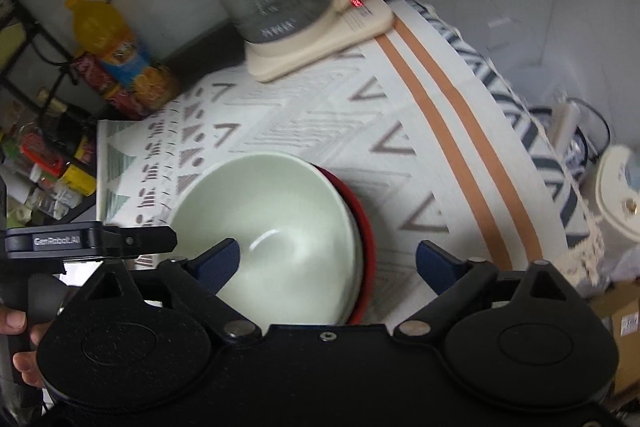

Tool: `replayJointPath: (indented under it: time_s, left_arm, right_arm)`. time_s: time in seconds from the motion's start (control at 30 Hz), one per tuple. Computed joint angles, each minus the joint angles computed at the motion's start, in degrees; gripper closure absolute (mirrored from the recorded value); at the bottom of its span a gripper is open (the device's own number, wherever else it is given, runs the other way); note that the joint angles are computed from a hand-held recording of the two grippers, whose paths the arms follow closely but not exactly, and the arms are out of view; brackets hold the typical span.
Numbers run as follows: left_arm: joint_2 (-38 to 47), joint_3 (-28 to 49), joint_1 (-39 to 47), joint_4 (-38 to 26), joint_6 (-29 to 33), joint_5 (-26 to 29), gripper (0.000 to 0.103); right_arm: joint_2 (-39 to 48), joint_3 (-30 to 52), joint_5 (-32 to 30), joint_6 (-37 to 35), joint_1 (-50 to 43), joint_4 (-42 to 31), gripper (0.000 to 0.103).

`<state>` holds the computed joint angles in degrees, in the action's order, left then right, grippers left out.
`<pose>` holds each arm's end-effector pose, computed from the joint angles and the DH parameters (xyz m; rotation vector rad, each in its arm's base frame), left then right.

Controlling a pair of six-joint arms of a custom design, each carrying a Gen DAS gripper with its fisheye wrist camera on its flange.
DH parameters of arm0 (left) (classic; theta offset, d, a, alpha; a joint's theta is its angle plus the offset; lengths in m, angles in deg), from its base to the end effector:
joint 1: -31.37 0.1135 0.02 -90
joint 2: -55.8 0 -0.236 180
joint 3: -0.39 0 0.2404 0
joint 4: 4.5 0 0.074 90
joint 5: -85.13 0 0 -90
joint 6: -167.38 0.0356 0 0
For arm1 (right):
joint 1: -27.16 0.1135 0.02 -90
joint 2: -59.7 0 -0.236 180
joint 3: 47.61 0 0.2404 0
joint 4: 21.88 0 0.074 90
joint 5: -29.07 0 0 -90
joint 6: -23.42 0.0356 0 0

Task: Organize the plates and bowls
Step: 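Close both grippers on the rim of the red bowl stack, then lift the red bowl stack with both grippers over the plate stack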

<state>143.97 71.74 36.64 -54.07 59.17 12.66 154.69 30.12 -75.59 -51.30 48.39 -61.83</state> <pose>0.2856 0.0156 0.1809 -0.4689 2.6884 -0.4821 0.3033 0.1275 0.1861 -0.2351 2.6125 0.5618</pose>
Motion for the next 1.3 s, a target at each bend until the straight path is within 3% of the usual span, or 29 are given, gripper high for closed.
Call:
replayJointPath:
  time_s: [0.13,0.23,0.4,0.73,1.0,1.3]
  left_arm:
    - [2.27,-0.39,-0.74,1.85,0.45,1.73,0.006]
    - [4.36,-0.28,-1.29,2.64,0.18,3.10,0.013]
    - [7.85,0.03,-1.86,4.25,-0.64,4.26,0.034]
    - [11.05,-0.36,-1.31,5.84,-2.81,6.25,0.055]
    - [11.04,-2.95,-0.17,8.46,-4.99,8.87,0.067]
    - [10.19,-4.08,-0.14,9.42,-6.05,8.53,0.068]
  right_arm:
    - [1.77,-1.10,-0.73,1.26,-0.84,0.29,0.027]
    - [3.05,-1.60,-1.21,2.05,-1.24,0.36,0.038]
    - [5.33,-2.47,-3.08,4.79,-2.62,1.56,0.052]
    - [10.47,-0.58,-6.97,6.12,-2.73,2.87,0.067]
    - [12.67,1.13,-7.90,6.44,-2.49,2.56,0.070]
    - [12.80,1.65,-8.07,4.23,-2.50,1.68,0.071]
